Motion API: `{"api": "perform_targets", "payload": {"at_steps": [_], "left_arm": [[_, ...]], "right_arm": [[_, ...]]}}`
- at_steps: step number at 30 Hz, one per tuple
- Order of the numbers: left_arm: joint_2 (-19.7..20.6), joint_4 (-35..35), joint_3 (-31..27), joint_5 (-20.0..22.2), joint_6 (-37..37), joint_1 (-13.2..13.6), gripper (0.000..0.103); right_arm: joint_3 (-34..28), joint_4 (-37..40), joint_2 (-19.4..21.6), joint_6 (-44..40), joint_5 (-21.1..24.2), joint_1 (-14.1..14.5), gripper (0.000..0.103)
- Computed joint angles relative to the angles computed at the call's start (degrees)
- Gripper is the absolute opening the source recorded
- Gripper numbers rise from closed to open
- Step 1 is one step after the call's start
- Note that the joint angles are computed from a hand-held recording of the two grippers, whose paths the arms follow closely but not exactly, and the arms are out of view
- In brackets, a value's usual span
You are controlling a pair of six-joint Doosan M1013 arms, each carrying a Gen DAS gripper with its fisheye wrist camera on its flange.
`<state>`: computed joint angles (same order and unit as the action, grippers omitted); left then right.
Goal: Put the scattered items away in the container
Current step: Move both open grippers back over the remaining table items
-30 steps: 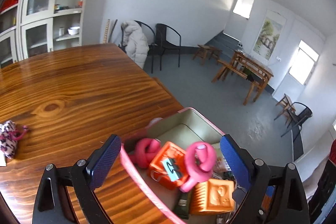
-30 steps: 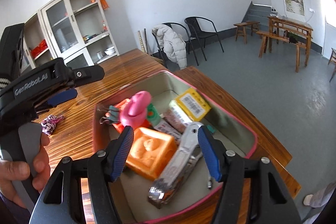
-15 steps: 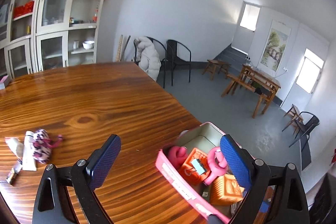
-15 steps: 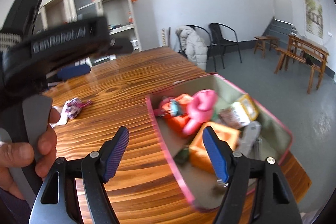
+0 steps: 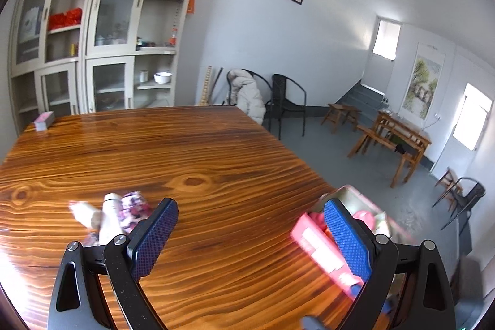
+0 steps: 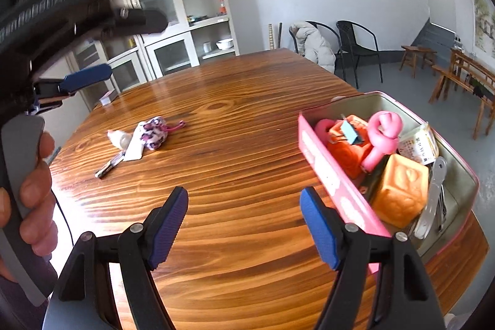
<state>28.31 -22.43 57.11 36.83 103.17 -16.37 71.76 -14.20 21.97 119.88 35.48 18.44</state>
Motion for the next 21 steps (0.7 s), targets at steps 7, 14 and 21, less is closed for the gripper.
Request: {"api": "perform_targets", "payload": {"at_steps": [7,14,21], "left_arm": [[-0.61,12.61,4.16,0.04,-9.59,1.91,0.097],[-0.14,17.16,4.27,0.04,-18.71,3.68,0.097],[-0.69,16.43,5.25,-1.43,-16.24,3.27,0.097]], "right_arm": [[-1.33,-1.96,0.77,0.67,3.23,1.61,0.08],[0.82,-3.11,-0.17,0.96,3.53,3.21,0.08],[4.66,-7.85,-3.12,5.39,2.5,3.91,0.08]]}}
